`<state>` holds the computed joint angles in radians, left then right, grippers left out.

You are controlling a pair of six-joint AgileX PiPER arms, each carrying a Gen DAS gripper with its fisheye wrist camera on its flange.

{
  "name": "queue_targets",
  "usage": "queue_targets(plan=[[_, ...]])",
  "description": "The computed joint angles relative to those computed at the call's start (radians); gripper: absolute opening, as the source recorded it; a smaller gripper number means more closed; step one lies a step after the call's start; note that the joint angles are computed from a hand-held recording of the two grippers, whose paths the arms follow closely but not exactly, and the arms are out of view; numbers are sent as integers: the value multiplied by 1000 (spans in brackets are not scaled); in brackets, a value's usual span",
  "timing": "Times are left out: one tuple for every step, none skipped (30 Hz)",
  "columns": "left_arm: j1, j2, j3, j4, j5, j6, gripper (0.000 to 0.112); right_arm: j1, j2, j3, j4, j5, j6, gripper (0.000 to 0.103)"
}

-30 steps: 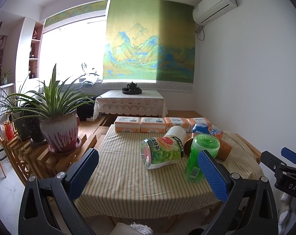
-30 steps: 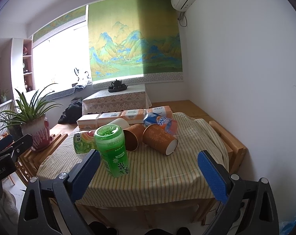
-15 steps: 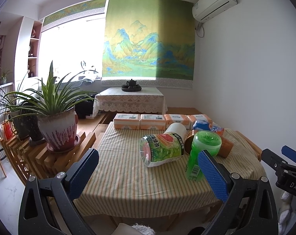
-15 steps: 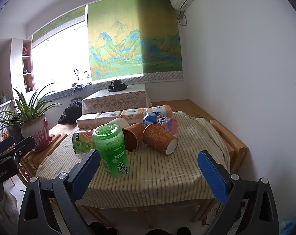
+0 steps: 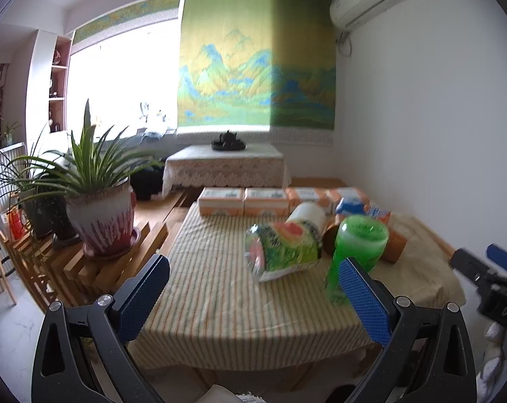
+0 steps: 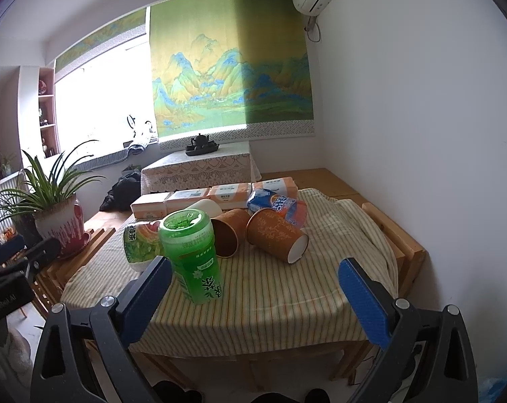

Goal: Flip cup upside down

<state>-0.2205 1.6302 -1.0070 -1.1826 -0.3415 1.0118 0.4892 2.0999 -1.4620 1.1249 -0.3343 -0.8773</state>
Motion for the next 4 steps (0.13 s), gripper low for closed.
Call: queue_targets(plan=[[14, 6, -8, -11, 32, 7, 102, 0, 2, -3, 4, 2, 1, 98], [24, 11, -9, 5, 50, -12, 102, 0, 2, -6, 6, 4, -1, 98], [30, 18, -16, -12, 64, 8, 102, 1, 2, -7, 4, 5, -1, 98], [29, 25, -19, -12, 62, 18, 102, 3, 3, -9, 7, 1, -7, 98]])
